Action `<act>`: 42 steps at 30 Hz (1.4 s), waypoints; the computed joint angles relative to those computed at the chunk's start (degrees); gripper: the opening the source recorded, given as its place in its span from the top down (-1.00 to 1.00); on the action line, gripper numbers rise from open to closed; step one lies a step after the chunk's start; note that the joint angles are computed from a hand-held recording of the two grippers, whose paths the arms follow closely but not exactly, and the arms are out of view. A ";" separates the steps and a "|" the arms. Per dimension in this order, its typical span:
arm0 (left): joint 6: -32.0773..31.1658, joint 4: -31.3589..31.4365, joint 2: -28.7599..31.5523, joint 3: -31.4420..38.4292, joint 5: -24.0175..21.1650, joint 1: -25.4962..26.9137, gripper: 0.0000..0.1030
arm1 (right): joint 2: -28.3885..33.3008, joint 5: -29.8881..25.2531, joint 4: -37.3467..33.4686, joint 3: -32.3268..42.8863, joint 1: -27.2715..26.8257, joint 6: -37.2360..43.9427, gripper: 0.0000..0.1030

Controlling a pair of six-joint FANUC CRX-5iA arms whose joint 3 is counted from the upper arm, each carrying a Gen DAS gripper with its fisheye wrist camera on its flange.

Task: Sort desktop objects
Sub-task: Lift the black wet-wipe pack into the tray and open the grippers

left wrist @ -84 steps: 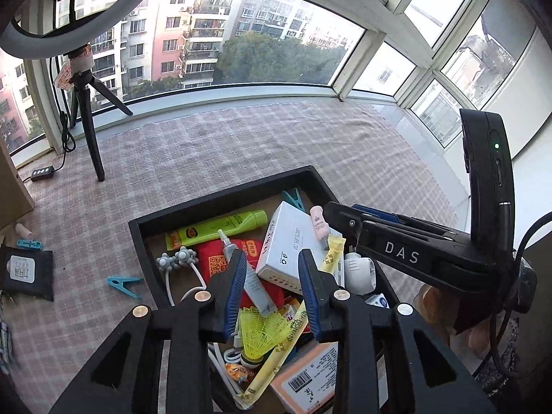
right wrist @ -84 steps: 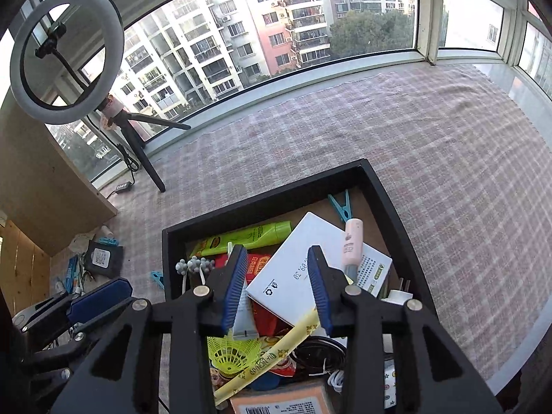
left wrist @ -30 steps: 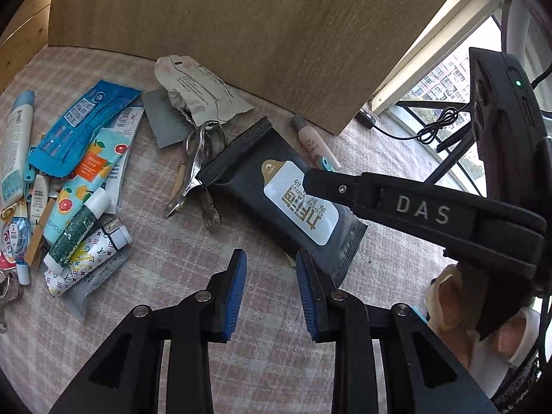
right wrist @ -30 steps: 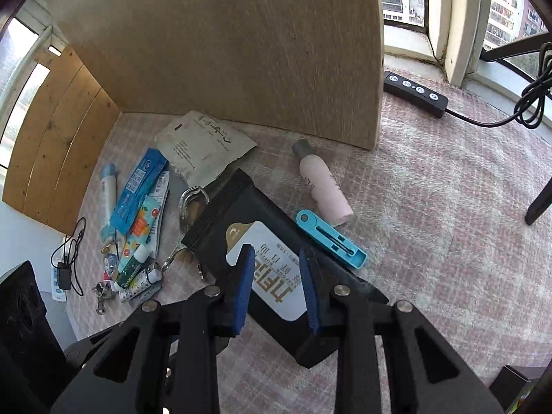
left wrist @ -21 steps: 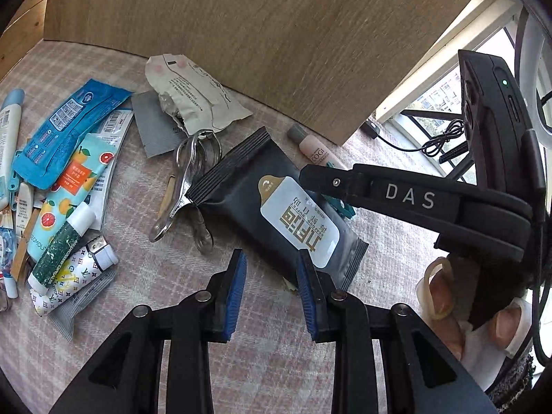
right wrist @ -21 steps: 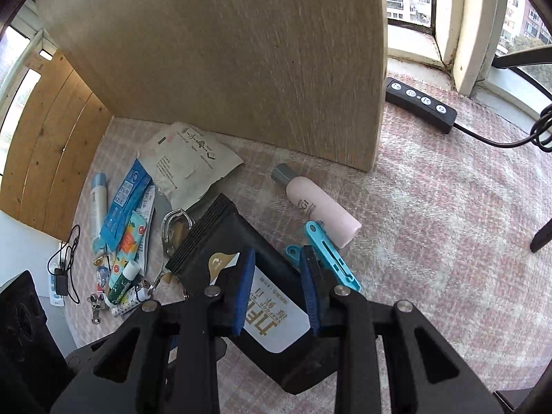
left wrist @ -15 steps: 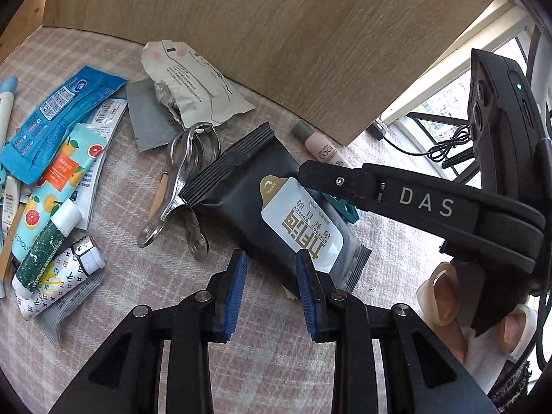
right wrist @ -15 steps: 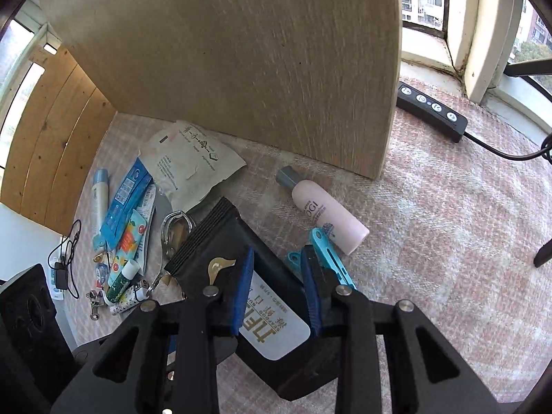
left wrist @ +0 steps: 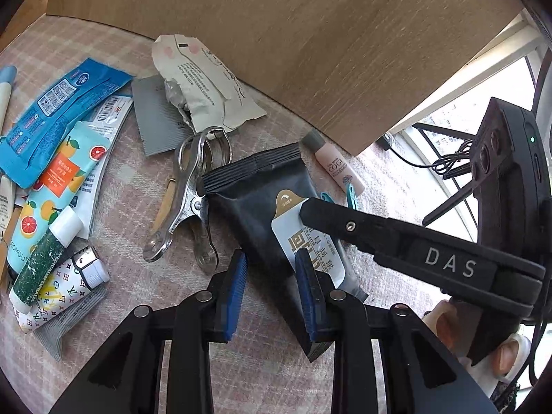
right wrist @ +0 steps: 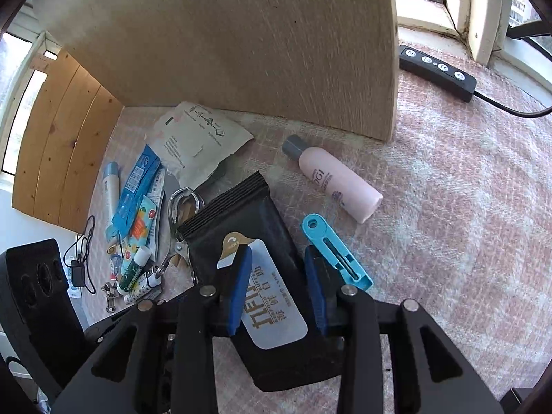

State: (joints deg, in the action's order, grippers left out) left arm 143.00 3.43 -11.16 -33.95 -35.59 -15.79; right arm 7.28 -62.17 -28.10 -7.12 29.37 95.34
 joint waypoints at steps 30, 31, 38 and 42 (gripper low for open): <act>7.99 -8.63 2.01 11.83 -4.98 -17.95 0.53 | -25.58 -5.77 -6.20 -15.23 -14.26 -4.98 0.29; 7.95 -9.00 2.24 12.91 -5.43 -18.80 0.53 | -26.74 -6.31 -6.30 -15.37 -15.34 -5.09 0.29; 5.69 -9.11 5.99 20.44 -6.43 -24.28 0.53 | -33.52 -11.79 -5.23 -15.07 -25.13 -5.21 0.29; 1.99 -6.70 10.17 24.51 -5.39 -26.60 0.53 | -36.31 -14.73 -4.22 -15.34 -32.08 -4.08 0.29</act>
State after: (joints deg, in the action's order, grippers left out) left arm 145.00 -3.28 -0.99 -9.44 -40.98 -42.39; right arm -29.03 -76.89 -32.32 -22.46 -2.71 91.26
